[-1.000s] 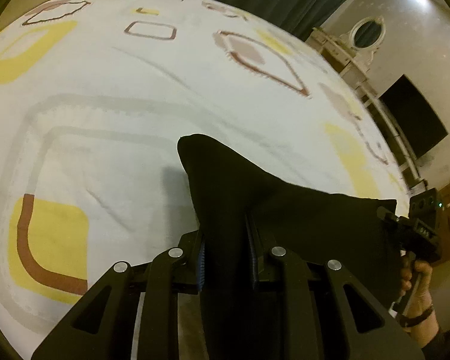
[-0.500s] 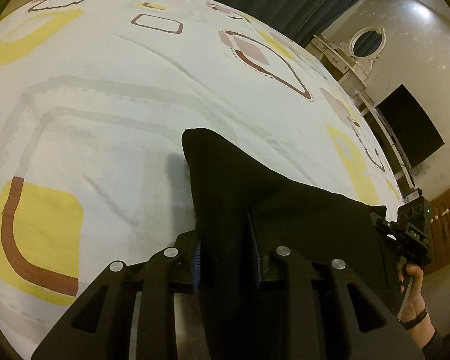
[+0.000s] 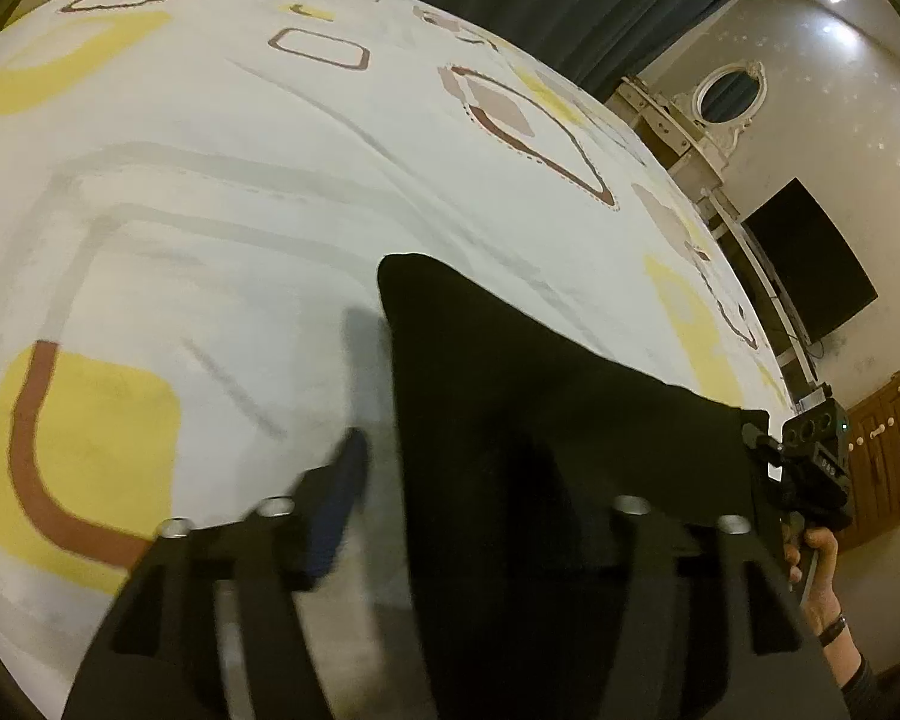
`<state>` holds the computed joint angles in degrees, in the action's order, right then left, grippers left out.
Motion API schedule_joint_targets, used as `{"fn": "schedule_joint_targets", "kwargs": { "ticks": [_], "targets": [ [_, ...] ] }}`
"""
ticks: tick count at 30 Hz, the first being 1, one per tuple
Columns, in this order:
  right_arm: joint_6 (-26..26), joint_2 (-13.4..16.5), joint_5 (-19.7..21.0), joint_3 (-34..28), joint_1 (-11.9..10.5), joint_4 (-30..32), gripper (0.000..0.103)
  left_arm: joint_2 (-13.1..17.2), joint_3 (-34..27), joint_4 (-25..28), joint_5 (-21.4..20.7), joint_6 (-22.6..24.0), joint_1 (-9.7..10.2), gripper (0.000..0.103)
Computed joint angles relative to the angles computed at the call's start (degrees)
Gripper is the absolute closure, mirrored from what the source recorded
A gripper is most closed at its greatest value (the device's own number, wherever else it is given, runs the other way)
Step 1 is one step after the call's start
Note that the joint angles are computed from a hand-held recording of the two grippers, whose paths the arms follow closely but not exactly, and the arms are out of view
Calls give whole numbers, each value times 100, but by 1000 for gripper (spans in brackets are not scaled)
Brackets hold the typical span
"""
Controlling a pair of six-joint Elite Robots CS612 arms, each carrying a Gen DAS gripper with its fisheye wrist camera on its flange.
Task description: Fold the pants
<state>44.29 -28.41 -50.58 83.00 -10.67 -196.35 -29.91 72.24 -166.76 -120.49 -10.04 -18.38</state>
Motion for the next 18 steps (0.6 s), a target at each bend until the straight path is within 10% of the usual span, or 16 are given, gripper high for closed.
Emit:
{"fn": "schedule_joint_targets", "kwargs": {
  "ticks": [7, 18],
  "targets": [
    [355, -353, -281, 709, -91, -628, 32, -296, 561, -216, -108, -43, 149, 20],
    [127, -857, -456, 1682, -52, -676, 25, -691, 1405, -384, -805, -347, 311, 17]
  ]
}}
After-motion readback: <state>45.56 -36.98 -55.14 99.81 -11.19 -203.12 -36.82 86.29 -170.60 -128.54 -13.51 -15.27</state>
